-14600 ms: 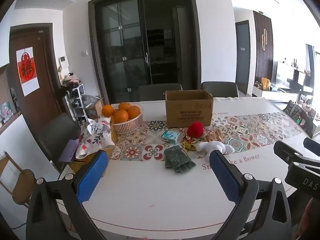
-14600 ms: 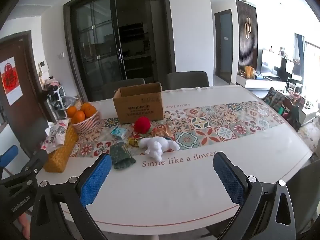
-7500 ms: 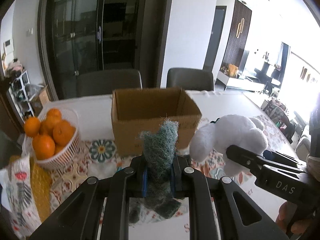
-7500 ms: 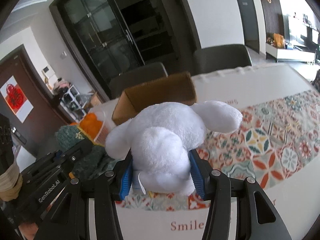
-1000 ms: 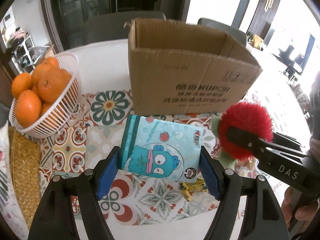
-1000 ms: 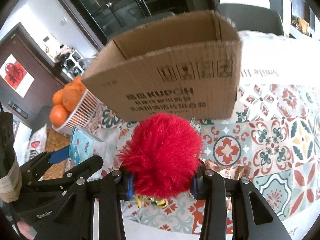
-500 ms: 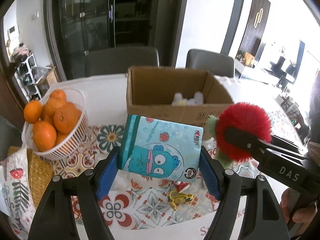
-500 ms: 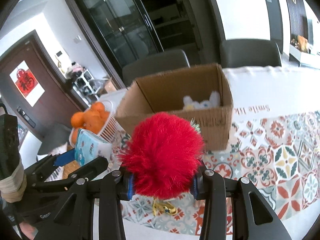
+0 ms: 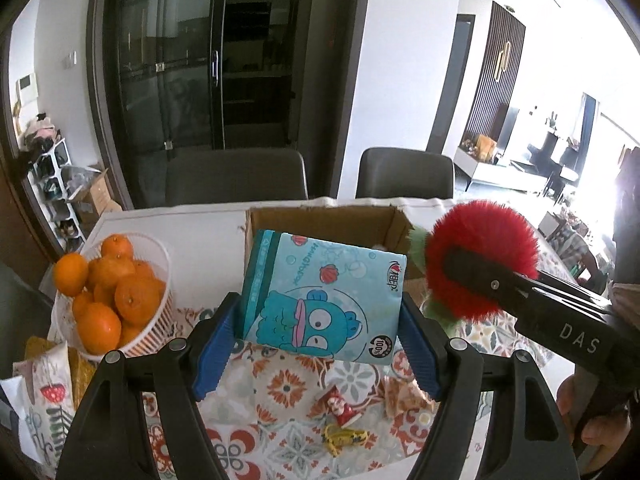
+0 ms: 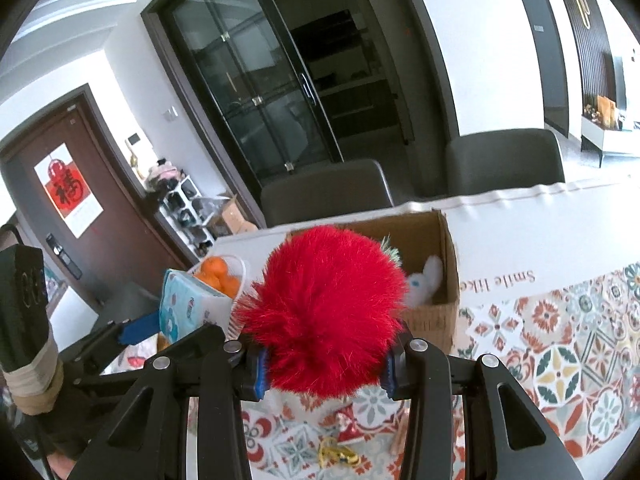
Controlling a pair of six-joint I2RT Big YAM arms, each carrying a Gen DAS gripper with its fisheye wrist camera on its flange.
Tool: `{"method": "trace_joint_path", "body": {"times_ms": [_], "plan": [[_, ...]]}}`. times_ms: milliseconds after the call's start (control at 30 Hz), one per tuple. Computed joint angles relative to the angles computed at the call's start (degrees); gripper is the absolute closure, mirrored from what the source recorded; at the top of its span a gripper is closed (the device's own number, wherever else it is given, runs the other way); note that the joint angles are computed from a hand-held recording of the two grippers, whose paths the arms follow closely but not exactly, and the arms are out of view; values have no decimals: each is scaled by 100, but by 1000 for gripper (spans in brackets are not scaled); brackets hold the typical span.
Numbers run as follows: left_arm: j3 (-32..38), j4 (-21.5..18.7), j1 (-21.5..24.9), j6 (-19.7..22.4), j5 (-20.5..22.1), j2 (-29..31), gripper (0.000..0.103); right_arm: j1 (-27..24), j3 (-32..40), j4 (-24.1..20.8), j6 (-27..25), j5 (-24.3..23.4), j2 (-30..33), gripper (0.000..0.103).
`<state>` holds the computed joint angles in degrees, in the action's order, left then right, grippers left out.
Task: Organize soft objects
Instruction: 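Lift both items over the box and open both tools to drop them in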
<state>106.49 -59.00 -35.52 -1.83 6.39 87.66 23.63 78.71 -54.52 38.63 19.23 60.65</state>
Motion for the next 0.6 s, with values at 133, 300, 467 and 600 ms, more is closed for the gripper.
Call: {"method": "trace_joint_path", "body": {"times_ms": [133,300,467,600], "plan": [[341,-89,17,7,44,182,28,-125,133,73,-133,-66,81,61],[712,-182,53,75,109,442,28,-264,278,130,-323,-94,192,61],[1219,-398,71,111,208,814,28,-446,430,139,-448,-276,342,61],[1627,-580,89,129,277,1117,28,-622,617,91,-508,-485,547,61]]}}
